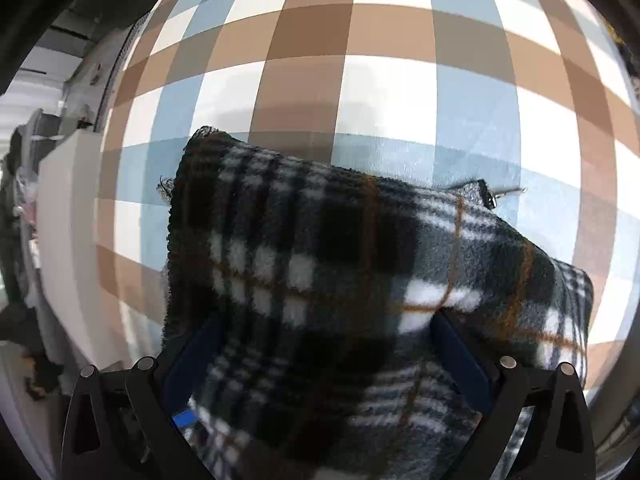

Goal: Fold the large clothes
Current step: 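Lift the folded jacket bundle with both grippers and carry it off the bed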

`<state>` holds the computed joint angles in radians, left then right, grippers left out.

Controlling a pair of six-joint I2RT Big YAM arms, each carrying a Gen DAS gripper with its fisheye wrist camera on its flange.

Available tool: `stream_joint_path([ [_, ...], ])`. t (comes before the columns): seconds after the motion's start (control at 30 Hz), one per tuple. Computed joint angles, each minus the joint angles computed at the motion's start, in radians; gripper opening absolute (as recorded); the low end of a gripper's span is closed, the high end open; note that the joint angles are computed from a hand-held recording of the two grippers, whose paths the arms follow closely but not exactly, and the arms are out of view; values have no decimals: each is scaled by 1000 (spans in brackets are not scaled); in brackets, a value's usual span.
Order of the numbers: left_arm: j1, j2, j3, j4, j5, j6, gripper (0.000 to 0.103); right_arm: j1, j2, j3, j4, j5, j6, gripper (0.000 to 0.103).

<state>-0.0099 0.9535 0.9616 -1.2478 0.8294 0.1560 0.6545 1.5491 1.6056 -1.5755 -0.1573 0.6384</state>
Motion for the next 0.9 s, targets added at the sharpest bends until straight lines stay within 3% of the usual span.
stream_joint_path([
  [0.1, 7, -3, -2, -12, 4, 25, 81, 17, -37, -22, 35, 30, 34, 103],
  [0.2, 12, 35, 35, -90, 25, 113, 81, -2, -131, -34, 68, -28, 4, 103],
  [0.27, 57, 68, 68, -177, 97, 181, 81, -26, -285, -106, 174, -59, 65, 103],
  [0.37, 139, 127, 115, -341, 196, 307, 81, -11, -450, -182, 228, -51, 115, 103],
  [0.43, 189, 161, 147, -421, 216, 338, 81, -6, -558, -262, 237, -40, 153, 103],
  [0.5, 231, 172, 168, -432, 231, 295, 81, 3, -643, -356, 269, -55, 207, 103],
  [0.57, 235, 171, 187, -401, 209, 232, 81, -43, -716, -433, 268, -95, 225, 103],
  [0.63, 205, 177, 210, -389, 132, 219, 81, -68, -780, -548, 354, -122, 288, 103],
  [0.77, 104, 188, 233, -357, -55, 176, 81, -200, -883, -715, 501, -289, 350, 103],
  [0.9, 47, 234, 234, -389, -85, 153, 81, -263, -899, -812, 657, -382, 379, 103],
])
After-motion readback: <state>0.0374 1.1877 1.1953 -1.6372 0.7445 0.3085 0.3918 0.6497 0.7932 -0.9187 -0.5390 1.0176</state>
